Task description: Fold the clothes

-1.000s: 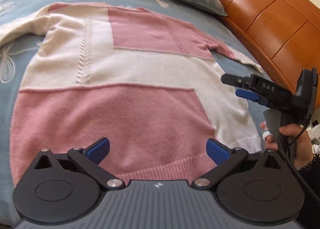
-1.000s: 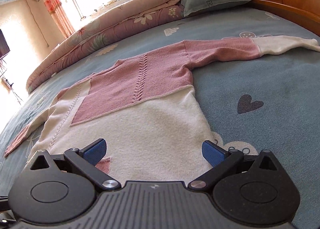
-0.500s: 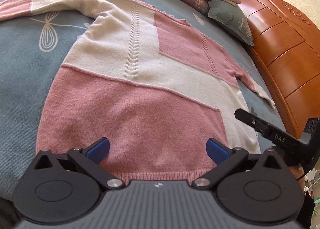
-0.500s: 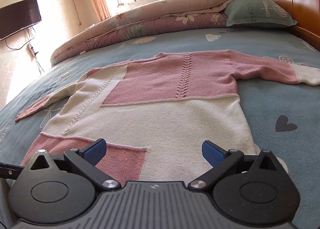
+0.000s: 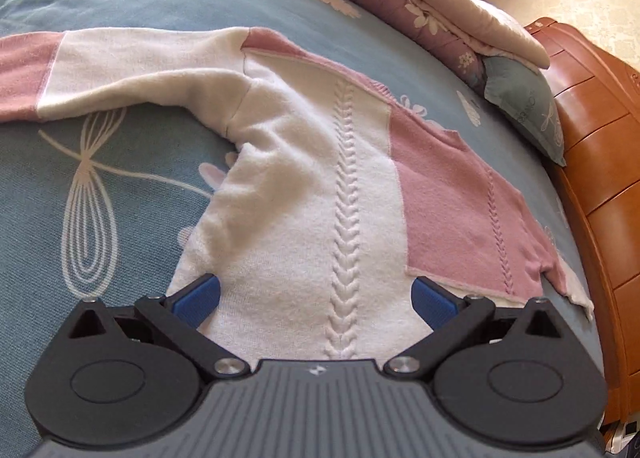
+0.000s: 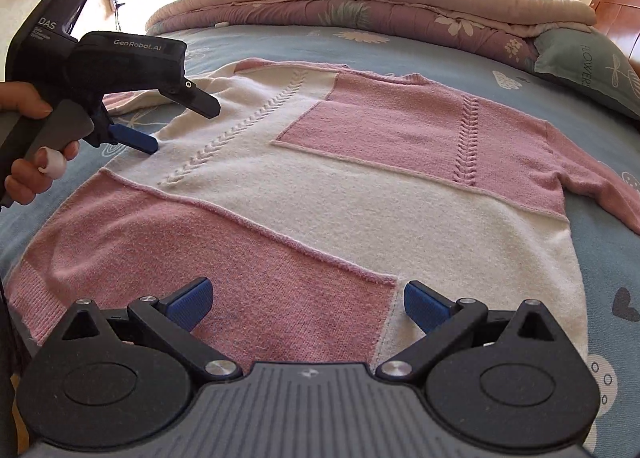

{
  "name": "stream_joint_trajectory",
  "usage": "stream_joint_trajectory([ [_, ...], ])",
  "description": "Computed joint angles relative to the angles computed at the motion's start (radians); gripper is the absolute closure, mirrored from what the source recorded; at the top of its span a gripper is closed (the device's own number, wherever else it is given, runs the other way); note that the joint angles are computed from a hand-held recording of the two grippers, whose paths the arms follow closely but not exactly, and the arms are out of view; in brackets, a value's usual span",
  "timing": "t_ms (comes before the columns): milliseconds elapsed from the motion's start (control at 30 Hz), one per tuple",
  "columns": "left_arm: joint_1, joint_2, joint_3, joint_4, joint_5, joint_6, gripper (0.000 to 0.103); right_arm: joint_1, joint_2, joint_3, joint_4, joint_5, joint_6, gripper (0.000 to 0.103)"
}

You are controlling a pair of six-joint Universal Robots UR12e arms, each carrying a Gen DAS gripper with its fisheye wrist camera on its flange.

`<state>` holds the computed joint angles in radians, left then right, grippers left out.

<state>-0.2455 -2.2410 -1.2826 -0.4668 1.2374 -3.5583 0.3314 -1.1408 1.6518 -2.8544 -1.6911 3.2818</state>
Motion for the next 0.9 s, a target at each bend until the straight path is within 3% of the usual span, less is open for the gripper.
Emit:
stream_joint_trajectory([
  [167,0.022,0.007,0.016,-0.003,-0.060,-0.042,0.001,0.006,0.015,-0.032,0.039,-0.011,0.005,0.000],
  [333,0.021,-0.097,0.192,0.029,-0.111,-0.056,0.001,0.013,0.020,-0.031,0.042,0.001,-0.039,0.000],
  [500,0.009,-0.181,0.319,-0.107,-0.079,-0.064,0.001,0.007,0.023,-0.032,0.033,0.020,-0.025,0.000],
  [600,0.017,-0.156,0.261,-0.101,-0.093,-0.001,0.004,0.006,0.023,-0.032,0.032,0.022,-0.026,0.000],
  [700,0.031,-0.106,0.202,-0.108,-0.127,0.003,0.004,0.006,0.022,-0.031,0.032,0.021,-0.030,0.000],
  [900,0.055,-0.029,0.102,-0.033,-0.049,0.021,0.003,0.006,0.025,-0.028,0.019,0.020,-0.016,0.000],
])
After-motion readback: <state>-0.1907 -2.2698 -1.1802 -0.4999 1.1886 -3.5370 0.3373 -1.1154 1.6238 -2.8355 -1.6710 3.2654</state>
